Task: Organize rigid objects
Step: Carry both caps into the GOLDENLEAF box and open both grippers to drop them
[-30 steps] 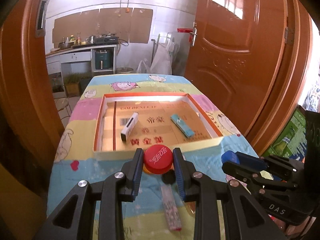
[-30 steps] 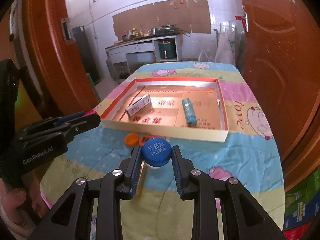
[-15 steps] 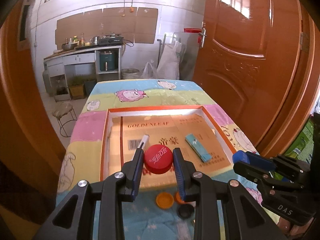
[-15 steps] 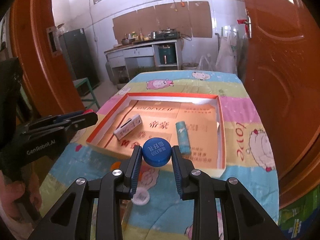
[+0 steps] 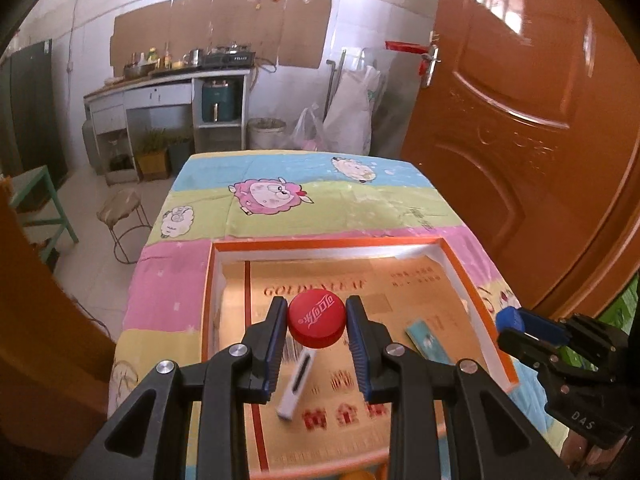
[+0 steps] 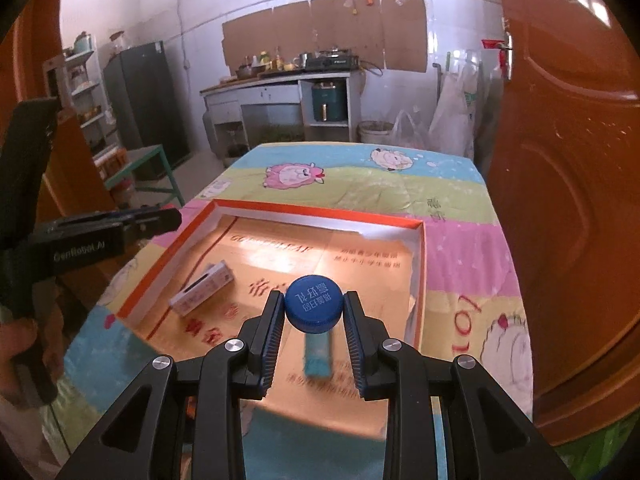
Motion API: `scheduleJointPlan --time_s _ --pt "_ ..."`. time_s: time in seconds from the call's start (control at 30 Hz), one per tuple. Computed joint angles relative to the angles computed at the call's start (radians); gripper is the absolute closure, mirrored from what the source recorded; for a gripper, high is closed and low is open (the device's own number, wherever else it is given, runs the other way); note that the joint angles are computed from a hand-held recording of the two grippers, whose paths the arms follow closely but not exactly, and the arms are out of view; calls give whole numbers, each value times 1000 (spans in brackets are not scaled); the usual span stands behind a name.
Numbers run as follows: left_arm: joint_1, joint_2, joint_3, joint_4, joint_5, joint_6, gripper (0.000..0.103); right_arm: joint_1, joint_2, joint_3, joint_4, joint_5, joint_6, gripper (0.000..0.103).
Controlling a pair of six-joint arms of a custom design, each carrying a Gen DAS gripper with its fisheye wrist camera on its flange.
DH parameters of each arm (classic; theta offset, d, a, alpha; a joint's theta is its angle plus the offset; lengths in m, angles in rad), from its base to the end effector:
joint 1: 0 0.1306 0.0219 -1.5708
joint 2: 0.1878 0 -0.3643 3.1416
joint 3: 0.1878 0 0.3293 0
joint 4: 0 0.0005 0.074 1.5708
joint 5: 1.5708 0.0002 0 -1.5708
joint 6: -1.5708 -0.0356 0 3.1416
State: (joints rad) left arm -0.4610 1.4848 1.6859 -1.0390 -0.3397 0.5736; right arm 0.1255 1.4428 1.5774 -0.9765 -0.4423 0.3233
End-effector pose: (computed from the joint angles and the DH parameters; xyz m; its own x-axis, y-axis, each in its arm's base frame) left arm 0.4111 -0.1915 0.4787 -0.6784 -0.2343 -0.6963 -0.1766 0.9720 -0.1550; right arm 0.4353 0.0698 0.4591 -0.5759 -0.3621 -0.7330 -0.6105 0.7867 0.0911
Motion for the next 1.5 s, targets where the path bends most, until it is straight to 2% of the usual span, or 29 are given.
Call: scheduleJointPlan --time_s 0.27,0.4,0.63,0.77,1.0,1.5 --pt "112 115 109 -68 131 -25 72 18 166 194 -77 12 68 72" --pt "140 170 161 -115 168 -39 72 27 265 315 -160 -8 98 72" --pt "169 235 214 -155 184 -70 72 41 443 538 -320 -8 94 72" --pt "178 255 219 -153 176 -81 72 54 512 624 -359 25 80 72" --pt "182 270 200 -136 160 -92 72 71 551 651 -364 75 86 72" --pt "186 281 177 -125 164 -92 72 88 568 646 -371 116 94 72"
